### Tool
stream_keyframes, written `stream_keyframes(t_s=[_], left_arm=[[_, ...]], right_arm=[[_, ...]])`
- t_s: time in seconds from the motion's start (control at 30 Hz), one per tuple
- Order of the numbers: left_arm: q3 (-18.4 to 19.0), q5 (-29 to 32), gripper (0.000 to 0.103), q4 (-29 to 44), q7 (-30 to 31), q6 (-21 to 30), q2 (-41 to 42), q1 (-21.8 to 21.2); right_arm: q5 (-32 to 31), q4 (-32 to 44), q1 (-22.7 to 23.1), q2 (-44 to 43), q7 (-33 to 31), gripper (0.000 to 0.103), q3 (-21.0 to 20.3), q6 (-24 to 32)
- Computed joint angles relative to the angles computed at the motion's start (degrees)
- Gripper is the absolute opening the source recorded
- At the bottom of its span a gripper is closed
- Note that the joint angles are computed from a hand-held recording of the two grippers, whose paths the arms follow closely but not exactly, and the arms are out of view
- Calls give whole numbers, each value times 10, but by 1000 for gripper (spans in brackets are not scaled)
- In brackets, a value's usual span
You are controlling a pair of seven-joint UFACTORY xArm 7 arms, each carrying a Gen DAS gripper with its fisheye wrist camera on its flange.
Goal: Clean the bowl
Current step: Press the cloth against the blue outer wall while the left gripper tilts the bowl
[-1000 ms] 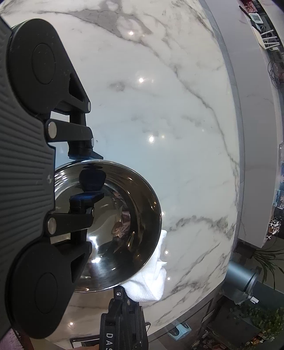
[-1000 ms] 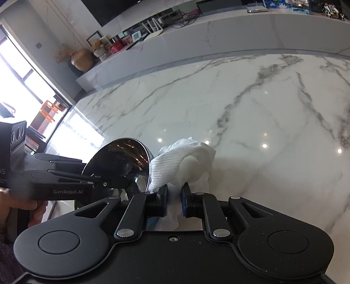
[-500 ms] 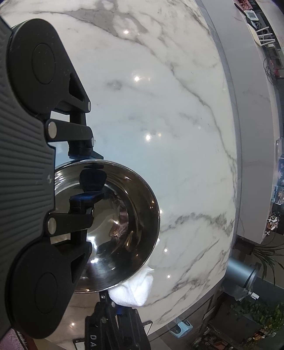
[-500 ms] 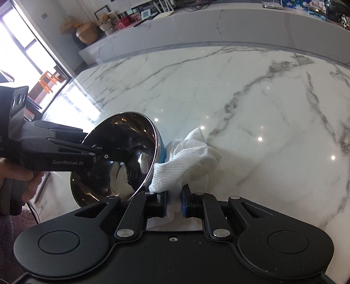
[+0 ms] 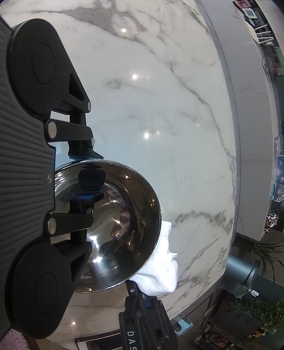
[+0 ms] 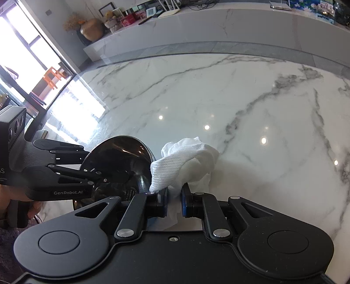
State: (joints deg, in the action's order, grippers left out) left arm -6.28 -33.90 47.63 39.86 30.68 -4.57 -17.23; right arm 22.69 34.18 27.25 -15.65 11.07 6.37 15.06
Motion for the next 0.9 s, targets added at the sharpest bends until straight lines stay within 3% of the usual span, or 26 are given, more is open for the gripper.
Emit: stream_keyframes(t_s=[0.23, 0.4, 0.47, 0.53, 0.6, 0.8, 0.9], left_arm=[[-1, -15, 28, -1, 4, -4, 2, -2], [-3, 5, 29, -3, -32, 2, -4, 0], [-1, 11, 34, -2, -57, 13, -10, 2], [2, 9, 54, -2, -74, 23, -16, 4], [6, 6, 57, -3, -87, 35, -21, 5], [13, -15, 55, -8, -99, 71, -28, 7], [13, -12, 37, -6, -103, 78, -22, 10]], right_arm=[[41, -16, 25, -7, -13, 12, -6, 9], [30, -21, 18, -6, 10, 11, 10, 12], [12, -23, 10, -7, 30, 11, 20, 7], [0, -25, 8, -9, 42, 11, 22, 7], [-15, -25, 4, -11, 54, 11, 24, 10], [-30, -27, 8, -11, 68, 11, 22, 10], [-35, -27, 8, -10, 73, 11, 22, 9]])
